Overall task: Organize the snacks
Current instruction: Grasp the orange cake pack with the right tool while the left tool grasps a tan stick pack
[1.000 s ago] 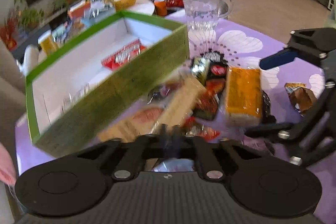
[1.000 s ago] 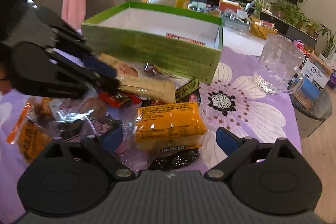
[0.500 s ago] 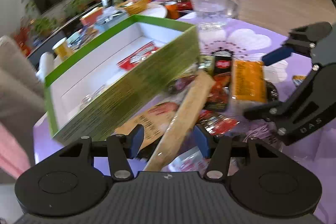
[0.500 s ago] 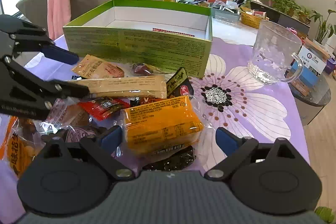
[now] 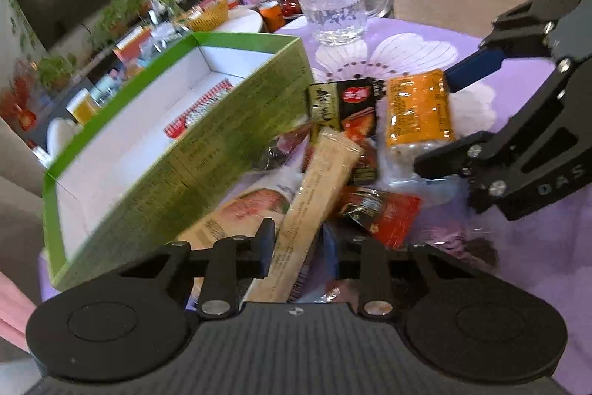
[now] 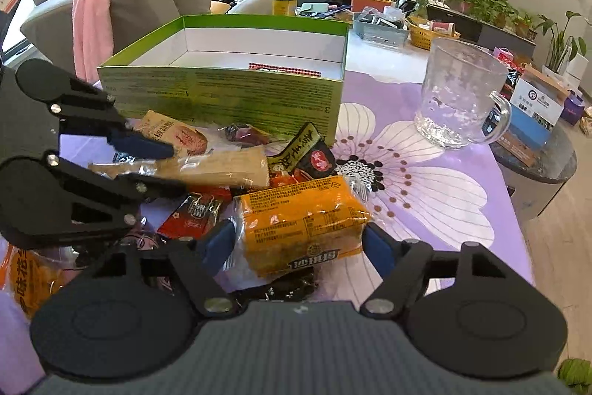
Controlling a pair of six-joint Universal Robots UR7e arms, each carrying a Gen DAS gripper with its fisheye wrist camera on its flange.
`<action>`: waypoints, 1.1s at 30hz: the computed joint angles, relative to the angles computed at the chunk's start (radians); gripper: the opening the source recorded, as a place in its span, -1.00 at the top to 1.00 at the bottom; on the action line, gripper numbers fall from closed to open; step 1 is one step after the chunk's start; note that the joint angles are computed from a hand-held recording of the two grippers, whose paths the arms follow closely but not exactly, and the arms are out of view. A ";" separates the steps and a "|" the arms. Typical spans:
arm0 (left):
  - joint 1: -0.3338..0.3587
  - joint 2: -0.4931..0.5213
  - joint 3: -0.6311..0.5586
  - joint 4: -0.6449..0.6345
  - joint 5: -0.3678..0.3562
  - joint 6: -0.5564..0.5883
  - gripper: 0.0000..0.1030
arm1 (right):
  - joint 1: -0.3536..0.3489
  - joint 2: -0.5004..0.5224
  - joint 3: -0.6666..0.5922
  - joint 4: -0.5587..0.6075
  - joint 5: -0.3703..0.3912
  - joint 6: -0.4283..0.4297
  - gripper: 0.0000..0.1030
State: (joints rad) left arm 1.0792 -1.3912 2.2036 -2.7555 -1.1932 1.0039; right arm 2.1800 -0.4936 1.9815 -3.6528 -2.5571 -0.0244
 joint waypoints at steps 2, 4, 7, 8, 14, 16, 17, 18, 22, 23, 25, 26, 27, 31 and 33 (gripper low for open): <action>0.001 -0.018 0.014 -0.026 -0.012 0.012 0.52 | 0.004 -0.003 0.004 -0.007 -0.003 0.000 -0.02; -0.002 -0.030 0.018 -0.042 -0.016 -0.009 0.53 | 0.012 -0.002 0.005 -0.032 -0.007 -0.010 -0.02; -0.004 -0.059 0.017 -0.047 -0.035 -0.038 0.53 | 0.024 0.000 0.004 -0.066 -0.012 -0.027 -0.02; -0.005 -0.069 0.016 -0.045 -0.042 -0.047 0.53 | 0.030 0.000 0.003 -0.079 -0.014 -0.034 -0.02; -0.015 -0.122 0.028 -0.065 -0.071 -0.070 0.54 | 0.037 -0.008 0.008 -0.087 0.007 -0.069 -0.02; -0.016 -0.131 0.035 -0.074 -0.071 -0.074 0.54 | 0.028 -0.017 0.018 -0.059 0.027 -0.076 -0.02; -0.015 -0.137 0.037 -0.074 -0.072 -0.081 0.54 | 0.022 -0.020 0.021 -0.046 0.035 -0.088 -0.03; -0.013 -0.141 0.039 -0.076 -0.073 -0.088 0.54 | 0.016 -0.017 0.018 -0.033 0.034 -0.104 -0.03; 0.002 -0.151 0.037 -0.080 -0.087 -0.149 0.54 | -0.006 -0.004 -0.010 0.046 -0.003 -0.130 -0.03; 0.007 -0.156 0.039 -0.086 -0.091 -0.164 0.55 | -0.012 -0.008 -0.010 0.058 0.003 -0.126 -0.03; 0.012 -0.159 0.047 -0.110 -0.095 -0.195 0.55 | -0.024 -0.009 -0.015 0.062 0.017 -0.125 -0.03; 0.014 -0.161 0.046 -0.112 -0.097 -0.208 0.55 | -0.030 -0.009 -0.018 0.069 0.024 -0.123 -0.03; 0.014 -0.165 0.049 -0.119 -0.096 -0.226 0.55 | -0.034 -0.009 -0.021 0.071 0.028 -0.120 -0.02; 0.015 -0.169 0.061 -0.150 -0.091 -0.272 0.55 | -0.039 -0.009 -0.018 0.048 0.037 -0.107 -0.02; 0.016 -0.167 0.064 -0.167 -0.092 -0.292 0.55 | -0.031 -0.005 -0.016 0.006 0.037 -0.135 -0.02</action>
